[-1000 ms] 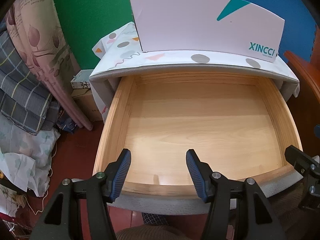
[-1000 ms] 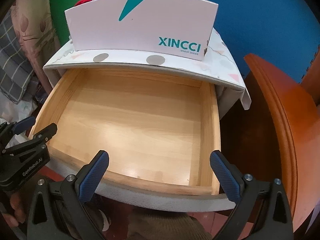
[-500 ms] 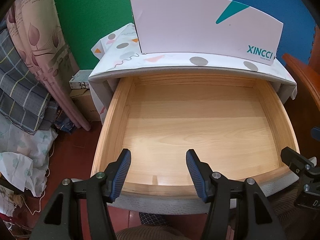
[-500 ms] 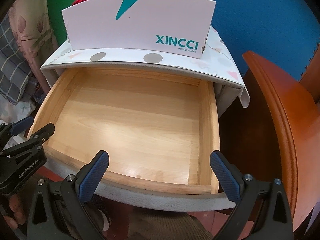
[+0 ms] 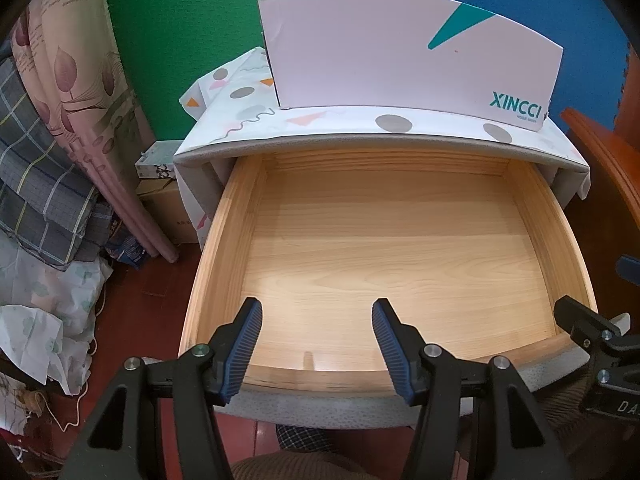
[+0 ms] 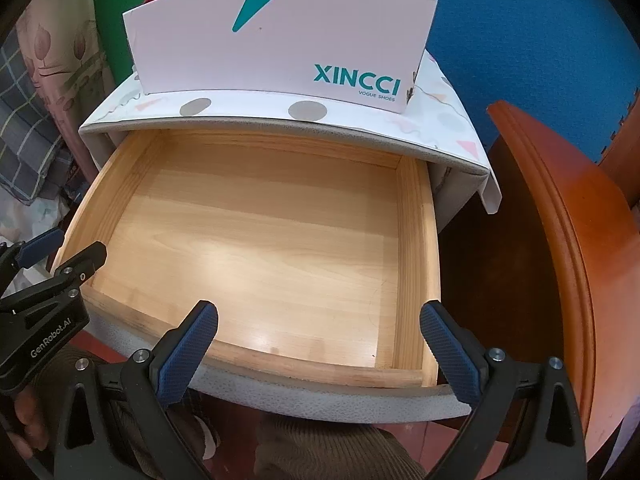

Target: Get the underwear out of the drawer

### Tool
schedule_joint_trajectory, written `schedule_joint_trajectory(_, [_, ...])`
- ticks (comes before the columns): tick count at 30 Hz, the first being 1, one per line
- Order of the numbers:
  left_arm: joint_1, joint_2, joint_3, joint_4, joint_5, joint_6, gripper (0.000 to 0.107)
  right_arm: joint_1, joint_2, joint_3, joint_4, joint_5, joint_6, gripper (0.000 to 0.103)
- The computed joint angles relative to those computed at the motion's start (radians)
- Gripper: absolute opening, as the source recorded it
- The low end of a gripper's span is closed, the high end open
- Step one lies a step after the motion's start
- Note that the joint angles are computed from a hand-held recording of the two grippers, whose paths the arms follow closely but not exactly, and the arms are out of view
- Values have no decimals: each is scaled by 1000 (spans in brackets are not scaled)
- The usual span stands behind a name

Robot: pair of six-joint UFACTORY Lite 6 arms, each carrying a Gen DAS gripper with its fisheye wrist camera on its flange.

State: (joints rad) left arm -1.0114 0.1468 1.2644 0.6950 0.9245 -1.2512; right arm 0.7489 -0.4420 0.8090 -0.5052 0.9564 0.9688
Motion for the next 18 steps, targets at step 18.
schedule_joint_trajectory(18, [-33, 10, 12, 34, 22, -15, 59, -7, -2, -6, 4, -5, -12, 100])
